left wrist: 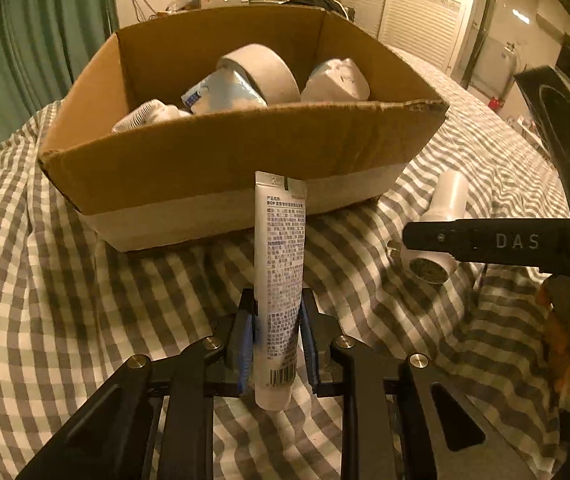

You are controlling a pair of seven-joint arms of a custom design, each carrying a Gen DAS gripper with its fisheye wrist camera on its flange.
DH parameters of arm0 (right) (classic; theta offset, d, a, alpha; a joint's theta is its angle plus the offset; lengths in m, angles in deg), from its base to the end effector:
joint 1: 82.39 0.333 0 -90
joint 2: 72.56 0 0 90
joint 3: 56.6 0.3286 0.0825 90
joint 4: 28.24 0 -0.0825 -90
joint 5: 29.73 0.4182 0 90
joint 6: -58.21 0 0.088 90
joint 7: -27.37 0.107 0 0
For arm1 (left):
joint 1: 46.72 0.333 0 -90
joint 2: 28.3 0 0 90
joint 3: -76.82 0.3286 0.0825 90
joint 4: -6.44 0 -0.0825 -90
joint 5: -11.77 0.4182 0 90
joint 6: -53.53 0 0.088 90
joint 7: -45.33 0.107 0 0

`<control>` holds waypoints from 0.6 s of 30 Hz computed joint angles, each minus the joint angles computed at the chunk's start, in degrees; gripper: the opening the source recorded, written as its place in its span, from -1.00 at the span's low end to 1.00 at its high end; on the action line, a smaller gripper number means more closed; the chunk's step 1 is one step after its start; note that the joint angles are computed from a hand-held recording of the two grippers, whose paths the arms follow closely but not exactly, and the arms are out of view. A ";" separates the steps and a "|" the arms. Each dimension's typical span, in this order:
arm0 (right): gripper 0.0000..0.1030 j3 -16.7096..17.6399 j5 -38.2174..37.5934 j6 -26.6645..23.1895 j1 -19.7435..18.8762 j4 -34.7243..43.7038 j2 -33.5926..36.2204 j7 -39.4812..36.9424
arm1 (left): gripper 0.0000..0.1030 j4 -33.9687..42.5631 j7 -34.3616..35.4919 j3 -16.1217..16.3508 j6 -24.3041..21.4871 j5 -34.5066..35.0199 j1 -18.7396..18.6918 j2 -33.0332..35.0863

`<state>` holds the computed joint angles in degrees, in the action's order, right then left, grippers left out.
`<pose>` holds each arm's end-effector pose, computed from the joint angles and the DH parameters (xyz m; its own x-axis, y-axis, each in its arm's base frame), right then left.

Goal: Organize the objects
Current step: 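Lift toothpaste tube with left tool while right tool lifts the white device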

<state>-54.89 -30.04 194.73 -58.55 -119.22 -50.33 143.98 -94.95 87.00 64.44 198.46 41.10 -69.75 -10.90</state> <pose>0.6696 0.3167 0.4536 0.0139 -0.9830 -0.1830 -0.9349 0.0521 -0.3511 0.5819 -0.4033 0.4391 -0.1115 -0.9932 0.0346 -0.8436 0.0762 -0.5315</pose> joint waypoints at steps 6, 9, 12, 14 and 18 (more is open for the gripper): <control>0.22 -0.02 -1.00 -3.41 0.86 4.77 3.71 -2.77 | -0.59 -0.03 3.50 -1.19 1.61 -5.32 1.58 0.58; 0.18 0.18 -0.03 -2.14 0.61 3.88 3.10 -3.29 | -0.59 -0.79 3.69 -0.89 1.89 -5.72 1.57 -0.09; 0.17 0.42 1.23 1.98 0.35 -0.26 0.41 -3.25 | -0.59 -2.67 4.62 -1.35 3.09 -7.70 2.41 -1.24; 0.17 -0.07 -0.04 3.59 0.94 -1.60 -0.71 -2.33 | -0.59 -3.84 5.50 -1.93 4.20 -10.03 3.10 -2.07; 0.17 -0.84 -5.33 5.97 2.54 -4.29 -3.78 -0.70 | -0.59 -6.15 3.92 -1.67 4.10 -9.98 2.69 -4.61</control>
<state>-55.73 -35.37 200.70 -56.02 -123.51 -54.11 143.28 -101.10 90.92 62.77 202.57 31.12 -67.06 -15.50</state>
